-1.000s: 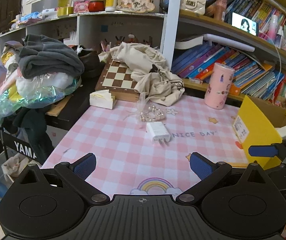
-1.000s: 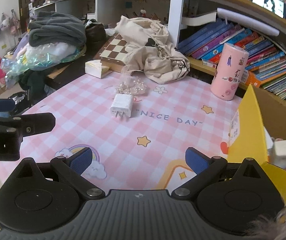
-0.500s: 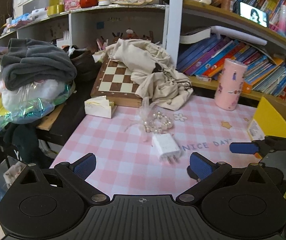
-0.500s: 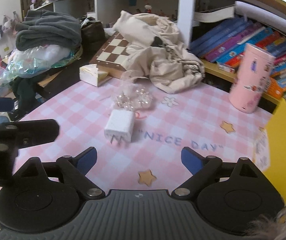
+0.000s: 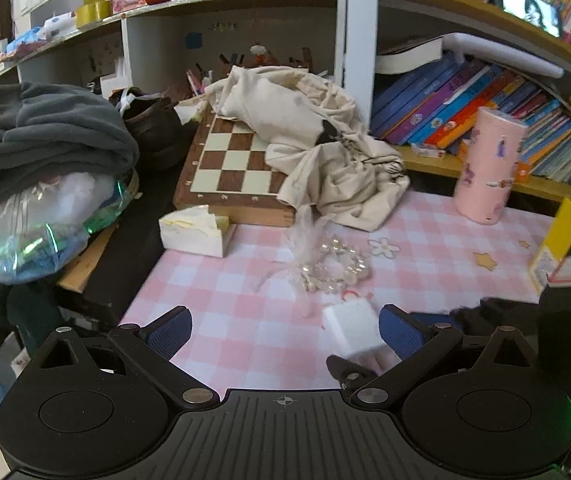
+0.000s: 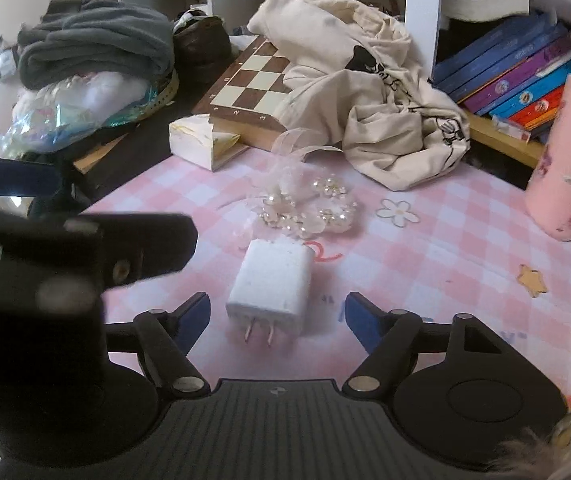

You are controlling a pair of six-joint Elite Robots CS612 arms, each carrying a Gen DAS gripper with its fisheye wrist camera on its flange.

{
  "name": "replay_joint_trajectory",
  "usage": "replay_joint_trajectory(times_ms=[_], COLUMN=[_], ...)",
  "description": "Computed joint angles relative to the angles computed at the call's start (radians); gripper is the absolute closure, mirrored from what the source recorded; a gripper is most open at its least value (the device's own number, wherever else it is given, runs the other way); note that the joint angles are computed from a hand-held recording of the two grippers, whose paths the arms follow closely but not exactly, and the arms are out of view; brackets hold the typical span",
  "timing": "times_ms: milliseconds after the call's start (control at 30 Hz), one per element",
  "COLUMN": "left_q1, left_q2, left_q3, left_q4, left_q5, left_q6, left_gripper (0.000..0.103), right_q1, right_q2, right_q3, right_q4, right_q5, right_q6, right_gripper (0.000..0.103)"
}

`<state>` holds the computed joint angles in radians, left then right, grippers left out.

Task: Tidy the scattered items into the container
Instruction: 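Move both tools toward the white charger plug on the desk, then close the right tool on the white charger plug while the left tool pinches the pearl wreath's ribbon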

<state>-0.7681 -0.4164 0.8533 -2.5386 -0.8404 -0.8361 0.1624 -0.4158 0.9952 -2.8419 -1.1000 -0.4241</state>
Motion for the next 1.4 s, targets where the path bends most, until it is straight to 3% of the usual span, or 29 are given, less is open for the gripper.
replay_joint_trajectory(times_ms=[133,300,500,633,700,767,800,867,900,933,1033,1267,1400], left_q1=[0.015,0.034,0.051,0.060,0.065,0.072,0.075,0.080,0.082,0.084,0.084,0.072,0.060], left_q2=[0.019,0.061,0.138,0.211,0.247,0.281,0.290,0.302,0.308,0.308,0.263,0.147,0.094], left_q3=[-0.031,-0.105,-0.232,-0.360,-0.430,-0.498,-0.518,-0.541,-0.554,-0.553,-0.459,-0.236,-0.141], left_q4=[0.005,0.025,0.029,0.073,0.124,0.170,0.182,0.205,0.217,0.216,0.131,-0.077,-0.152], left_q5=[-0.018,-0.050,-0.080,-0.066,-0.054,-0.071,-0.081,-0.105,-0.116,-0.129,-0.165,-0.213,-0.218], left_q6=[0.010,0.052,0.137,0.148,0.124,0.100,0.095,0.091,0.088,0.086,0.088,0.075,0.058], left_gripper=[0.002,0.002,0.002,0.004,0.015,0.036,0.041,0.067,0.075,0.087,0.097,0.099,0.100], right_q1=[0.006,0.001,-0.022,-0.032,-0.032,-0.032,-0.031,-0.032,-0.031,-0.031,-0.030,-0.035,-0.042], right_q2=[0.026,0.040,0.020,0.006,0.001,-0.001,-0.002,-0.002,-0.002,-0.003,-0.002,-0.012,-0.033], right_q3=[-0.041,-0.066,-0.047,-0.016,-0.005,0.003,0.005,0.006,0.006,0.006,0.004,0.011,0.044], right_q4=[0.002,0.031,0.058,0.042,0.031,0.022,0.020,0.019,0.020,0.021,0.028,0.045,0.043], right_q5=[-0.016,0.015,-0.012,-0.022,-0.025,-0.027,-0.027,-0.027,-0.028,-0.030,-0.033,-0.021,-0.008], right_q6=[0.007,-0.010,0.005,-0.005,-0.021,-0.031,-0.034,-0.039,-0.041,-0.044,-0.042,-0.006,-0.013], right_gripper=[0.036,0.059,0.061,0.061,0.061,0.061,0.061,0.061,0.061,0.061,0.060,0.062,0.062])
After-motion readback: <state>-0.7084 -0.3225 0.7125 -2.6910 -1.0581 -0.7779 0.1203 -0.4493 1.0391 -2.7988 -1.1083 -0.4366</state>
